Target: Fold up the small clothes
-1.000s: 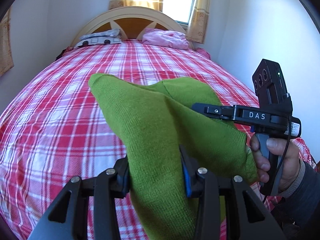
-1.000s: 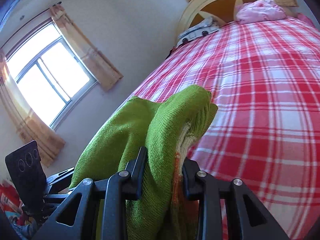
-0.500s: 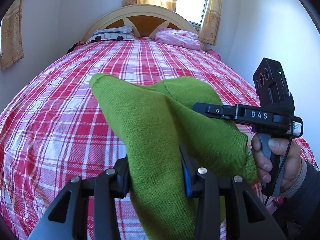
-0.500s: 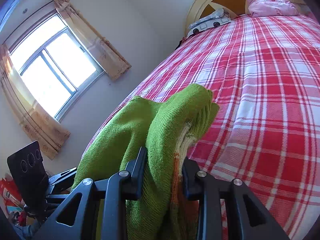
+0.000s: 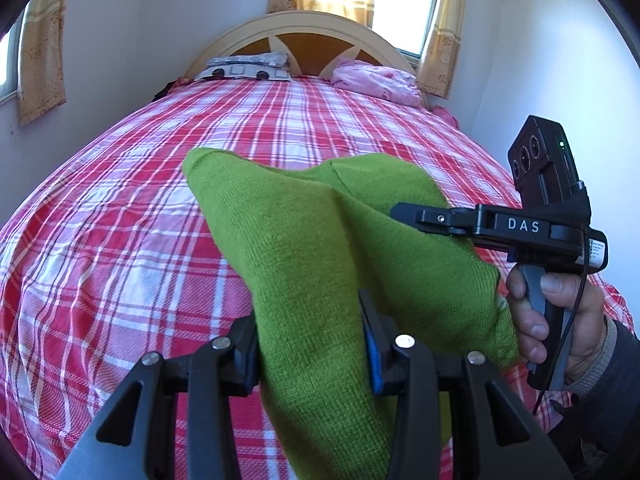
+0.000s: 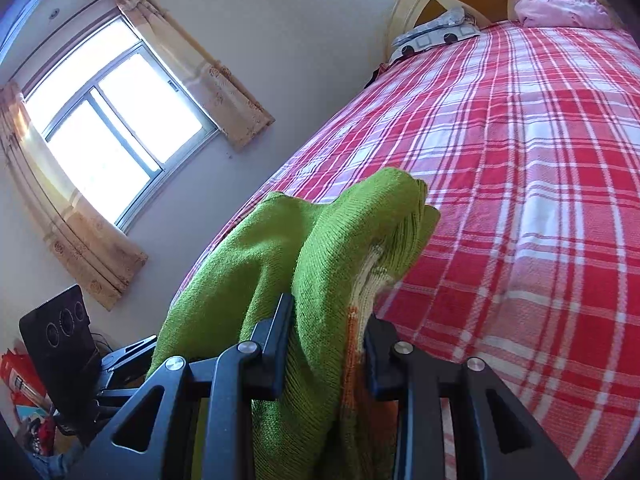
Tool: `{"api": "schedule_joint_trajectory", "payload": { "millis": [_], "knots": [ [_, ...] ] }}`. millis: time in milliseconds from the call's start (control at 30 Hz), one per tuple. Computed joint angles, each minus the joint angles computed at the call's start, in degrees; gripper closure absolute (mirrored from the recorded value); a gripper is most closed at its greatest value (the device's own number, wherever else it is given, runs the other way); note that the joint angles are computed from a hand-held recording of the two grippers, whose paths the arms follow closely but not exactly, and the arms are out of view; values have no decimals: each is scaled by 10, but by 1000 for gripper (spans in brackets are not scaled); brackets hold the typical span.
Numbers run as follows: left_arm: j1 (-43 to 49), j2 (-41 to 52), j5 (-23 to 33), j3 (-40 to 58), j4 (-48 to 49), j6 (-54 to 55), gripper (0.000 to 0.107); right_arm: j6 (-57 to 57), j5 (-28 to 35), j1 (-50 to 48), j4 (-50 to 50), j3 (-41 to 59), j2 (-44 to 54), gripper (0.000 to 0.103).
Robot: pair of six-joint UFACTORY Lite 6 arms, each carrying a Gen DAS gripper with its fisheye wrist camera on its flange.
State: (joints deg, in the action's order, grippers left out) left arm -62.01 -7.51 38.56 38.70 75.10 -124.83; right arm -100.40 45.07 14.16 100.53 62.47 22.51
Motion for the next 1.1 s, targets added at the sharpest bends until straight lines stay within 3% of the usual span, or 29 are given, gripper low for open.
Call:
{"api": "schedule_joint_trajectory", "payload": {
  "millis": [633, 1100],
  "knots": [
    [27, -40, -38, -113, 92, -131, 65, 28, -35, 42, -8, 84, 92, 73],
    [14, -17, -30, -122, 103, -165, 55, 42, -44, 28, -23, 99, 123, 73]
  ]
}}
